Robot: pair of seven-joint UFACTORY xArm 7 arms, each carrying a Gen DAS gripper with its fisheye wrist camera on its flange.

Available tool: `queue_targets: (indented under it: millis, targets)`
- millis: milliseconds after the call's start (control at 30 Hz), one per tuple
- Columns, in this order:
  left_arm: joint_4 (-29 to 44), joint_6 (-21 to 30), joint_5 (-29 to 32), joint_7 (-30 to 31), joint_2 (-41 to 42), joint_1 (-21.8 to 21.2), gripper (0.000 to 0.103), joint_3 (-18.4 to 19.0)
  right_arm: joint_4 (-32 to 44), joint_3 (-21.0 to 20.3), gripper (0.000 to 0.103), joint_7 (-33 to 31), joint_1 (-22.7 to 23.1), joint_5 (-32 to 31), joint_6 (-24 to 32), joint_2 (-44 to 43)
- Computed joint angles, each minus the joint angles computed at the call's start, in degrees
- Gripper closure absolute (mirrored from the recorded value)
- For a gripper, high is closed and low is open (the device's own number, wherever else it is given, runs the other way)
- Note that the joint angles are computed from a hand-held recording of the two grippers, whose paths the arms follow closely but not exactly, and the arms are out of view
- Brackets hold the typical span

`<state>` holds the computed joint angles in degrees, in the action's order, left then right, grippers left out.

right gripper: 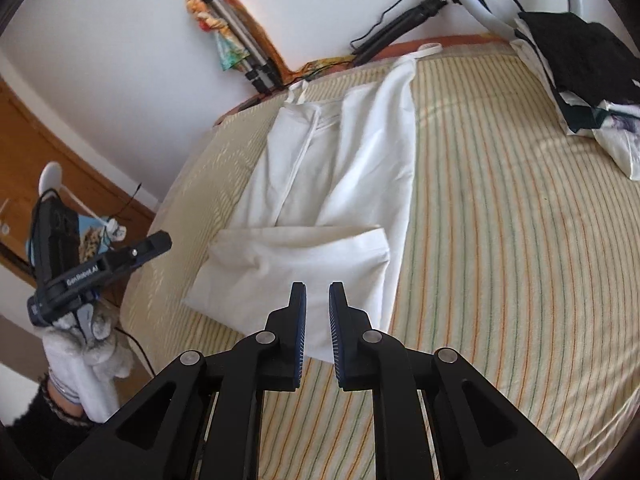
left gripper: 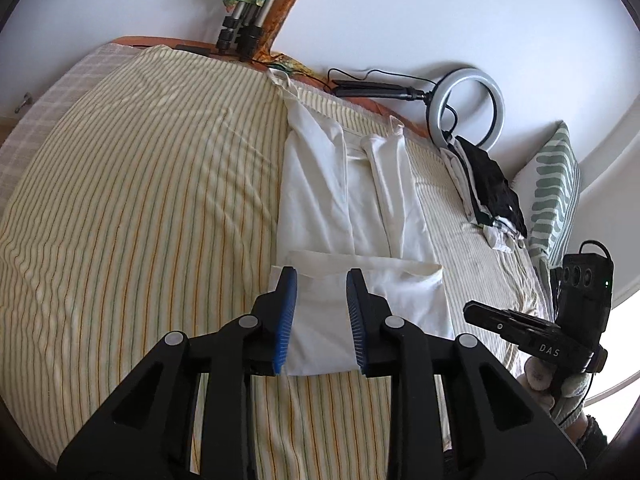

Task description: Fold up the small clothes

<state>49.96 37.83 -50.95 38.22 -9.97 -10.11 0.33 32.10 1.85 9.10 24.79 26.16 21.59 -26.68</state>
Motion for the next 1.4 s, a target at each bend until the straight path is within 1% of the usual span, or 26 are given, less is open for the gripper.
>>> queue_targets:
  millis: [33,67,133,167,200,233,267,333,400,500,600,667,833,900,933,967,1000,1033,1167,1233,1333,1367,1400]
  targets:
    - [-0.08,0.31,0.72,0.42,-0.04,-0.10,0.079,-0.19,0.23,-0.27,0.091,-1.04,0.84,0.26,0.11,0.73]
    - [-0.34,0.06,1.95,0.54,-0.06,-0.29,0.079,-0.66,0.75,0.74,0.091,-0.34,0.09,-1.01,0.66,1.54]
    - [-1.43,-1.56,3.94,0.49,-0.47,-0.76,0.079,-1.43,1.72,5.62,0.091,5.33,-4.98,-8.32,1.43,2.81]
    - [-1.84,-1.93,4.58,0.52,-0.56,-1.03,0.079,-1.55,2.20,7.24,0.089,7.62,-6.92,-11.79,1.77,3.14]
    - [-2.00,-1.71,4.65,0.66,-0.54,-1.30,0.079,-1.44,2.52,8.55,0.086,9.59,-8.83,-15.44,1.84,3.37]
    - [-2.15,-1.19,4.58,0.76,-0.45,-1.54,0.079,-1.29,2.52,9.31,0.077,11.37,-10.16,-18.18,1.66,3.37]
    - [-2.26,-0.89,4.66,0.74,-0.30,-1.69,0.079,-1.26,1.77,8.61,0.073,11.58,-10.02,-18.90,0.66,3.01]
    - [-2.58,-0.75,5.50,0.51,0.04,-1.96,0.079,-1.57,1.57,6.02,0.073,10.42,-8.39,-17.75,-0.39,3.69]
    - [-2.94,-1.15,7.05,0.15,0.62,-2.19,0.079,-2.09,1.79,5.01,0.073,10.28,-7.90,-17.17,-0.58,4.79]
    - [-4.41,-4.66,9.42,-0.74,1.42,-2.64,0.079,-3.07,1.86,2.94,0.073,8.25,-5.87,-14.01,-1.88,6.36]
    - [-5.48,-7.10,9.84,0.81,1.10,-3.44,0.079,-3.20,2.21,3.28,0.073,7.73,-5.92,-13.81,-2.29,7.15]
    - [-5.49,-6.92,9.29,1.21,0.82,-3.75,0.079,-2.74,2.49,3.38,0.073,7.72,-6.03,-13.66,-2.27,7.56]
    - [-4.75,-6.59,8.41,1.10,1.08,-3.57,0.079,-2.14,2.26,1.91,0.073,5.62,-4.98,-10.28,-3.18,8.52]
    - [-4.81,-7.36,8.65,0.67,0.99,-3.43,0.079,-2.21,2.10,2.24,0.078,5.47,-5.10,-10.05,-3.57,8.36]
    - [-4.71,-7.63,8.67,0.46,1.04,-3.43,0.079,-2.23,2.17,2.71,0.092,5.75,-5.46,-10.66,-3.28,8.33]
    - [-4.62,-7.82,8.54,0.39,1.04,-3.43,0.079,-2.16,2.23,3.67,0.097,6.95,-6.37,-12.00,-2.90,8.22]
    - [-4.55,-7.90,8.25,0.59,0.95,-3.48,0.079,-2.08,2.03,4.64,0.098,8.45,-7.23,-13.32,-3.06,7.94]
    - [-4.47,-8.11,8.18,0.62,0.89,-3.56,0.079,-2.12,1.71,4.90,0.101,9.27,-7.39,-13.74,-3.37,7.47]
    - [-5.00,-10.47,6.86,2.24,-0.19,-4.46,0.079,-2.13,-0.29,4.90,0.102,12.58,-7.72,-14.25,-3.93,3.88]
    - [-4.77,-11.04,6.37,3.26,0.07,-5.08,0.079,-2.10,-0.81,5.72,0.102,15.38,-9.09,-15.76,-2.19,2.51]
    - [-4.34,-12.64,10.33,1.27,1.73,-5.20,0.079,-3.44,-0.84,3.59,0.101,13.28,-7.04,-14.92,-2.31,3.65]
    - [-4.52,-13.51,12.59,-0.26,2.12,-5.10,0.079,-4.06,-0.37,3.32,0.100,12.67,-6.79,-14.88,-1.98,4.29]
    - [-4.76,-14.56,15.87,-2.50,2.59,-4.85,0.079,-4.79,0.49,4.26,0.098,13.50,-7.89,-16.34,-0.52,4.81]
